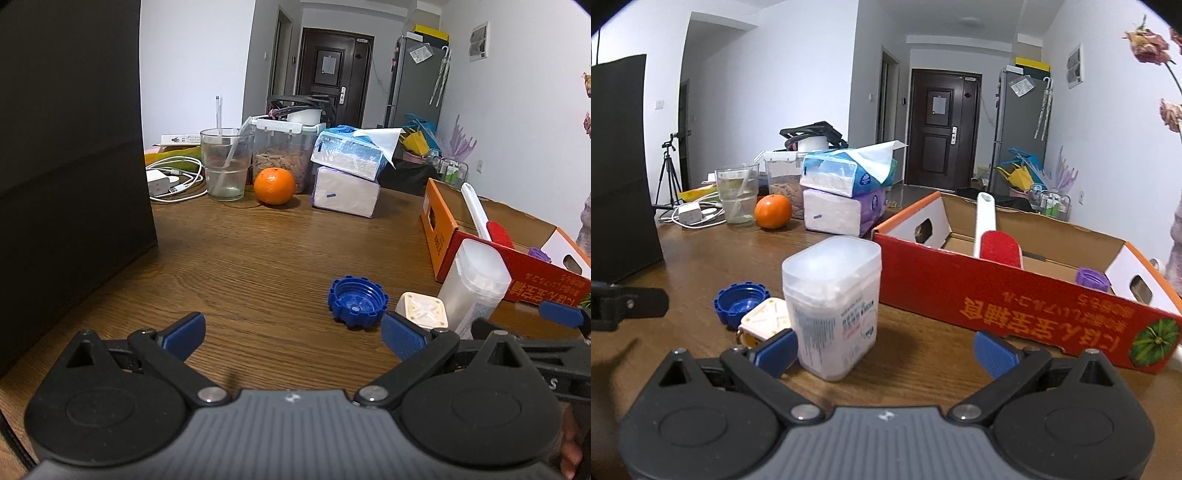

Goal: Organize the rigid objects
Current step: 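Close the right tool on the white plastic container while the left tool moves toward the blue cap, then lower the left tool onto the blue bottle cap and close on it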

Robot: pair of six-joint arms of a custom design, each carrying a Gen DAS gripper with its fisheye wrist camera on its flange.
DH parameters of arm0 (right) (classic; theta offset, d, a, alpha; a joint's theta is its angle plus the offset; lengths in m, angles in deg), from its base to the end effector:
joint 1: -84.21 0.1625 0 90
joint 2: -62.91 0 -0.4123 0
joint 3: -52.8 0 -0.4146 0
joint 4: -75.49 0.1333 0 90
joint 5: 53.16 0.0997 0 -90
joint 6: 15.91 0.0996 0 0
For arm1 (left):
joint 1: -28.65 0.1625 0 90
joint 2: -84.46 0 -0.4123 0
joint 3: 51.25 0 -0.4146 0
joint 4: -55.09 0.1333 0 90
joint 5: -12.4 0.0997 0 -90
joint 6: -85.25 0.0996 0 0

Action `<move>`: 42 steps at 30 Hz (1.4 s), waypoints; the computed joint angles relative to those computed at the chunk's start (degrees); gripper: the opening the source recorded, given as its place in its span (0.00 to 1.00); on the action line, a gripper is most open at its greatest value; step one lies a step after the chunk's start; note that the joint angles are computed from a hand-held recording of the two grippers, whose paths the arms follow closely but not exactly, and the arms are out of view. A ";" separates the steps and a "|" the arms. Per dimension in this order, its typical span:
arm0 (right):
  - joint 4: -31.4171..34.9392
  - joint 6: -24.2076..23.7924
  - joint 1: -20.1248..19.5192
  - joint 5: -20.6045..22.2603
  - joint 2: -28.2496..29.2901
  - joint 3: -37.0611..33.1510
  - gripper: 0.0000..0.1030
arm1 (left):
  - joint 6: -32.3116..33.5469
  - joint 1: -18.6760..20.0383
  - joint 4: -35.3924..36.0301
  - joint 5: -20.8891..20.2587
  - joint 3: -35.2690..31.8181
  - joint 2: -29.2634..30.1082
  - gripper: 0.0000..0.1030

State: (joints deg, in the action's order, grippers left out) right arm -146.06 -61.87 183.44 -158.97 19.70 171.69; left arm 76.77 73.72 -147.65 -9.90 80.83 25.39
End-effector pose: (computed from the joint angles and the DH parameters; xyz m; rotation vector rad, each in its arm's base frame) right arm 0.1911 -0.5143 0.0718 0.9426 -2.1799 1.0883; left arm -0.1468 -0.4664 0.1543 0.1678 2.0839 -1.2682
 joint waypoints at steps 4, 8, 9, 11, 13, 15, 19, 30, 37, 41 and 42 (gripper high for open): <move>1.59 -1.24 -0.26 1.30 0.67 -1.72 0.98 | -1.17 0.16 1.72 -0.06 -0.05 -0.21 1.00; 3.59 -3.44 -0.62 3.13 1.37 -3.51 0.96 | -0.92 0.21 1.99 -0.22 -0.21 -0.05 1.00; 4.20 -3.88 -0.76 3.71 1.43 -3.89 0.95 | -0.98 0.26 2.10 -0.25 -0.24 -0.05 1.00; 5.50 -4.52 -0.94 4.48 1.62 -4.83 0.95 | -1.19 0.40 2.34 -0.40 -0.30 -0.07 1.00; 6.56 -4.58 -1.07 4.78 1.91 -5.84 0.95 | -1.31 0.68 2.65 -0.59 -0.49 0.00 1.00; 7.86 -4.54 -1.25 5.45 1.89 -6.53 0.94 | -1.57 1.26 3.87 -1.06 -1.02 0.09 1.00; 10.12 -4.91 -1.75 7.17 1.84 -7.48 0.90 | -1.88 2.31 6.81 -1.93 -2.02 0.34 1.00; 10.89 -3.64 -1.91 7.12 1.50 -7.36 0.60 | 2.95 4.09 5.50 -3.29 -4.69 2.73 1.00; 5.86 -2.33 -2.34 7.52 0.99 -5.35 0.60 | 4.94 5.09 6.52 -4.71 -6.17 3.50 1.00; 3.94 -1.89 -2.53 7.15 0.29 -3.85 0.60 | 7.02 5.81 6.56 -5.24 -7.74 4.66 1.00; 3.50 -1.80 -2.55 6.96 0.15 -3.52 0.60 | 7.52 6.05 6.53 -5.47 -8.15 4.91 1.00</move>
State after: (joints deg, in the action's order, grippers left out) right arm -142.57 -63.67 180.89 -152.00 19.84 168.16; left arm 84.30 79.77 -141.12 -15.37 72.68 30.31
